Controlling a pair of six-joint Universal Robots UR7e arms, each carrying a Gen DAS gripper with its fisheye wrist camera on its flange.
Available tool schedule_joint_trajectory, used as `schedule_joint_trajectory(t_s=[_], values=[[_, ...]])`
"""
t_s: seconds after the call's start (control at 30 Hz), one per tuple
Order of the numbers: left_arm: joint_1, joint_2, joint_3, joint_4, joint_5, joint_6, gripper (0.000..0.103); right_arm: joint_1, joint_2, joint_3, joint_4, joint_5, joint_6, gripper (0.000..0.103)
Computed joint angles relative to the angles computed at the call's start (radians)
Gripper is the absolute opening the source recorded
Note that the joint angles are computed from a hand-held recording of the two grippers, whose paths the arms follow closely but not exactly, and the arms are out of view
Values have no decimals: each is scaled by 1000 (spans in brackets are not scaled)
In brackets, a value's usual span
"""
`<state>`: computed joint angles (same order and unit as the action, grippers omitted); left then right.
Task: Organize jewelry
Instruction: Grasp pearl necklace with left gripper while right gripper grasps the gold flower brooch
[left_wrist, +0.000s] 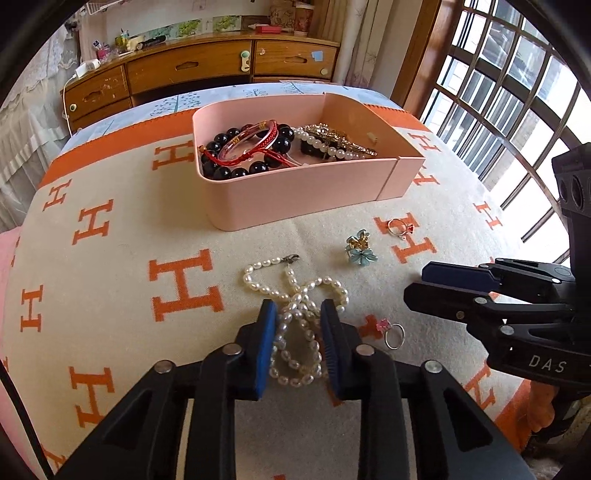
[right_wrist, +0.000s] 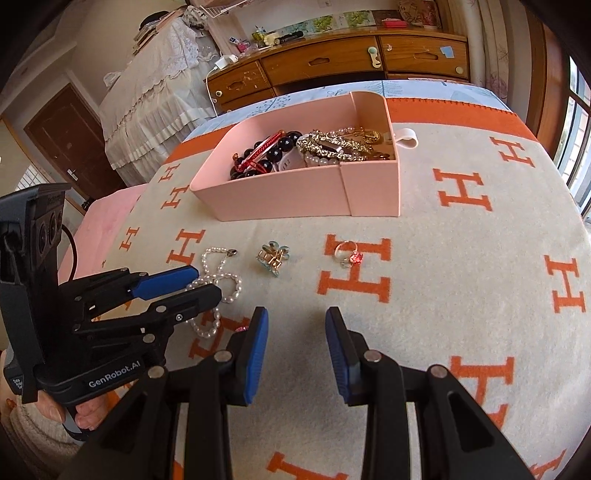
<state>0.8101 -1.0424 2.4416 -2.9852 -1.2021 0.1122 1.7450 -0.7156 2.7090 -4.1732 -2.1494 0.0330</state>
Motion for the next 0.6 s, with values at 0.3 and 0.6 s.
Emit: schedule_joint_trajectory(t_s=[0.3,0.6], values=[[71,-57,7,0,-77,-81,7,34,1,-45,62,-56,-13,32],[109,-191,26,45,-121,-115,7,69,2,-150,191,-158,-27,32]])
